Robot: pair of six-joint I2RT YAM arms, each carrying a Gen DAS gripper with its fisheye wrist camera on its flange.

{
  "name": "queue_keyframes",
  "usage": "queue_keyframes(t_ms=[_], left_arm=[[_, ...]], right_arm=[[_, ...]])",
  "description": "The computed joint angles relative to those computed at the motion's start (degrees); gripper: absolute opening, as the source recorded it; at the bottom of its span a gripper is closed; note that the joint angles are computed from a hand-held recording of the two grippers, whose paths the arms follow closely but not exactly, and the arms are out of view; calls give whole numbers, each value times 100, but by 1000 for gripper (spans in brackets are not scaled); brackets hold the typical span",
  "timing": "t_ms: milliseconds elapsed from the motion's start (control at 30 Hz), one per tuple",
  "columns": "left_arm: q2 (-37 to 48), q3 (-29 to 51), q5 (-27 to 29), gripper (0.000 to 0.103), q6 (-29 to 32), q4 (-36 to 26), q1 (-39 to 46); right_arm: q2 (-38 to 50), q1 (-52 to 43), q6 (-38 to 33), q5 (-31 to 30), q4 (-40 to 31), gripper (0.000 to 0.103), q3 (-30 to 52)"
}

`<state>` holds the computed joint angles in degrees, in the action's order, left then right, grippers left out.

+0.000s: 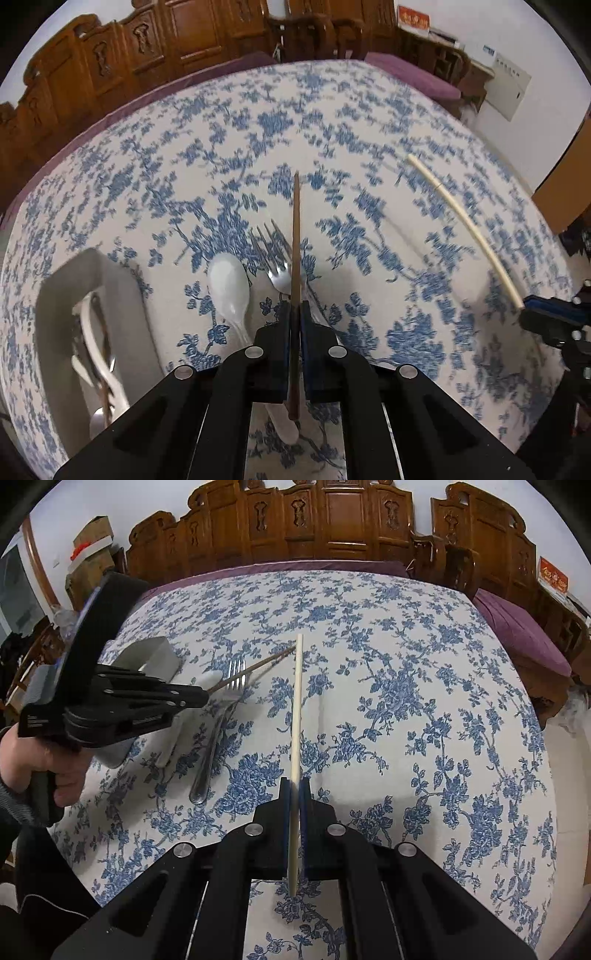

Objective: Organize utensils
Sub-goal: 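Lift both chopsticks and carry them over the grey tray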

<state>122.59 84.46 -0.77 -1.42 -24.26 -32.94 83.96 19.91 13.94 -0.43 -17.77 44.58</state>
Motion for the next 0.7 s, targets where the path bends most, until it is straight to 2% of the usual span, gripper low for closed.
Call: queue_keyframes(t_ms=[367, 700], left_arm=[[-1324, -876, 139, 4, 9, 214, 53], [-2153, -1518, 316, 4, 44, 302, 333]], right_arm=[[-381, 309, 256, 259, -441, 6, 356], [-391, 686, 430, 427, -668, 6, 773]])
